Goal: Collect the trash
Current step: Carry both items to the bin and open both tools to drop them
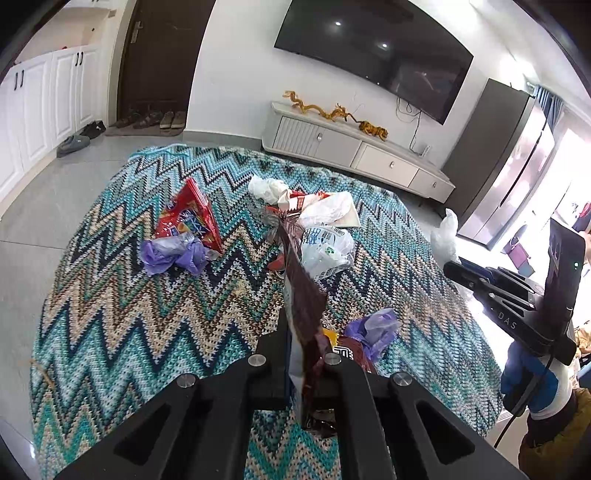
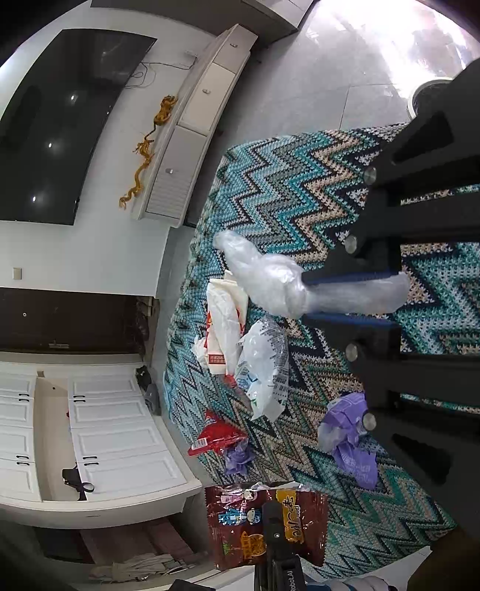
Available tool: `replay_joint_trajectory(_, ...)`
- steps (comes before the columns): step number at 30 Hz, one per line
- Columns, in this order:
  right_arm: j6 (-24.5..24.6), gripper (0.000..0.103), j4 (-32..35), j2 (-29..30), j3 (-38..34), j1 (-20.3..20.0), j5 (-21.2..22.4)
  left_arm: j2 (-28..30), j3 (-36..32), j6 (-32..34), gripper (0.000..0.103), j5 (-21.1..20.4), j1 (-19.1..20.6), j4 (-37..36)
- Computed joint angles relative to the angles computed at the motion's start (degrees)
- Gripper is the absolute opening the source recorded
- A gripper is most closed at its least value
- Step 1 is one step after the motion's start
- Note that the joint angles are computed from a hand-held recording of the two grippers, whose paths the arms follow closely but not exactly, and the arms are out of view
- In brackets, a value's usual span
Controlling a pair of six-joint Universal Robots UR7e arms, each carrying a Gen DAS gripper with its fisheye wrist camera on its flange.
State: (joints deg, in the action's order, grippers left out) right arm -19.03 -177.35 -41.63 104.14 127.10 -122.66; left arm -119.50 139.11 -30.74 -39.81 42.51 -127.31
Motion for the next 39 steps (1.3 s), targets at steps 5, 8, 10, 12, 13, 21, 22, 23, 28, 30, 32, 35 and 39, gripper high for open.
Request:
replay_joint_trajectory(5,1.19,0.014,-2.45,-4.21,3.49,0.39,1.68,-1.53,-1.25,-0.77,0.003,2.46,-3.94,3.05)
replay_joint_trajectory(8,1.90,0.014,-4.09,-7.43,6.01,-0.11,2.68,1.15,-2.84,0.70,0.003,3.06,-6.08,2.41)
replay_joint_trajectory(10,2.11,0.014,-5.73,-9.68,8.08,-0.74,2.30,4.41,-4.00,3.01,0.003,2.20,-6.68,-0.09)
replay_joint_trajectory(12,2.51,0.014,-7.40,-12.20,10.60,-1.71,1.50,9.00,-5.18,5.96,0.003,-0.04,-6.67,-4.07)
replay_joint_trajectory(13,2.69,0.014,-8.36,-13.53,11.94,-2.37,1.07,11.83,-5.87,7.54,0.003,-1.32,-6.39,-6.46)
replay_joint_trajectory(21,4.76,0.014,-15.52,-25.56,23.53,-11.34,-1.89,37.69,-14.61,18.32,0.003,-11.82,-4.63,-20.84)
replay_joint_trajectory(22,4.91,0.014,-16.12,-26.96,24.81,-13.00,-2.16,40.91,-16.14,19.42,0.003,-13.27,-4.50,-21.83)
replay_joint_trajectory(23,5.01,0.014,-16.55,-28.11,25.83,-14.65,-2.31,44.28,-17.89,20.57,0.003,-14.91,-4.28,-22.67)
replay_joint_trajectory(28,6.78,0.015,-17.13,-32.41,29.74,-24.48,-0.46,59.67,-25.99,23.28,0.004,-20.32,-4.12,-23.76)
replay_joint_trajectory(30,7.60,0.015,-17.04,-33.43,30.78,-28.62,1.29,65.12,-29.66,23.54,0.004,-22.25,-3.30,-23.24)
replay_joint_trajectory(32,9.01,0.016,-17.01,-33.95,31.48,-32.66,3.47,70.17,-33.65,23.05,0.004,-24.69,-2.38,-21.79)
replay_joint_trajectory(35,10.76,0.017,-17.18,-33.73,32.04,-37.52,5.95,75.75,-37.52,22.61,0.004,-26.24,-1.51,-20.89)
replay_joint_trajectory(39,11.92,0.017,-16.73,-32.67,31.70,-42.01,7.94,81.23,-41.12,21.73,0.007,-26.41,-0.64,-19.54)
